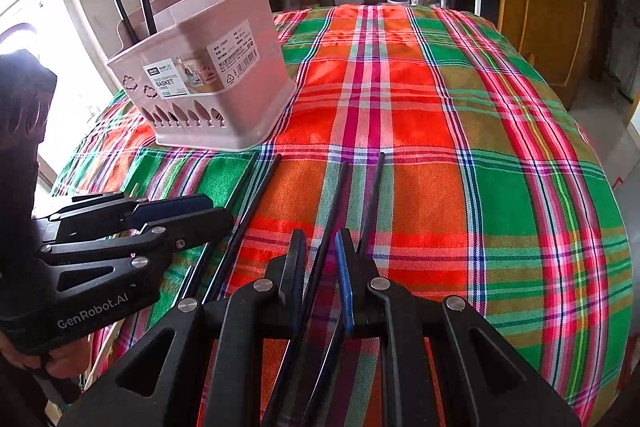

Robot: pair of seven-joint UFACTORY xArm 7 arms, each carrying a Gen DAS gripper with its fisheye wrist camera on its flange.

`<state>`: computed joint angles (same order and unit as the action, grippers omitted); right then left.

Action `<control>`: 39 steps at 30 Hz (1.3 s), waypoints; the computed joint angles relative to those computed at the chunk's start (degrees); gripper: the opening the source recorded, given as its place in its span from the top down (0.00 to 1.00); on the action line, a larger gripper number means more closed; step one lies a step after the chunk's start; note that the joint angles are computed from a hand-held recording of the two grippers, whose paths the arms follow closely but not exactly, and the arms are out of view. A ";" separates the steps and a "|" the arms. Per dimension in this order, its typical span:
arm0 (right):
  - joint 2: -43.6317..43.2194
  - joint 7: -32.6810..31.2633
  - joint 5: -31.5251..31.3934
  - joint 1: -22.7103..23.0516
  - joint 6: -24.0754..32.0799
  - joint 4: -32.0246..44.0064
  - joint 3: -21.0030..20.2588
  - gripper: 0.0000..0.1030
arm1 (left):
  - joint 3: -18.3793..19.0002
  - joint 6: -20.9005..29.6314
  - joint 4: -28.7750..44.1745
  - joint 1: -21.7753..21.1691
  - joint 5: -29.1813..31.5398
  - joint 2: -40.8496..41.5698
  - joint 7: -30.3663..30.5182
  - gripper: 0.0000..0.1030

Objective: Organize utensils
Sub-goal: 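Close the left tool on a dark chopstick while the right tool grasps another, then lift the dark chopsticks upright and carry both tools over the pink basket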

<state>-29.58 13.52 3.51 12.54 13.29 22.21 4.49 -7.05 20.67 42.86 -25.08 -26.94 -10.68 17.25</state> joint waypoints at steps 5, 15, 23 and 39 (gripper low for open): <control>0.11 0.93 -1.48 -1.29 0.11 0.11 1.13 0.92 | -2.37 -1.63 0.08 1.93 8.93 0.67 -6.58 0.90; -3.08 0.16 0.33 0.89 0.24 -0.49 -0.56 0.93 | 2.60 1.92 -0.78 -1.13 -3.12 -3.49 2.89 0.94; -11.60 0.47 0.21 1.28 1.54 -0.48 0.41 0.94 | 6.40 5.46 -1.59 -2.35 -9.33 -13.85 8.51 0.95; -21.89 3.57 -2.31 -0.36 1.63 0.91 3.52 0.95 | 9.29 7.92 -0.83 -3.17 -6.42 -25.49 8.09 0.96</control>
<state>-51.46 17.09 1.20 12.18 14.93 23.12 8.01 2.25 28.59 42.03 -28.25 -33.36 -36.17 25.34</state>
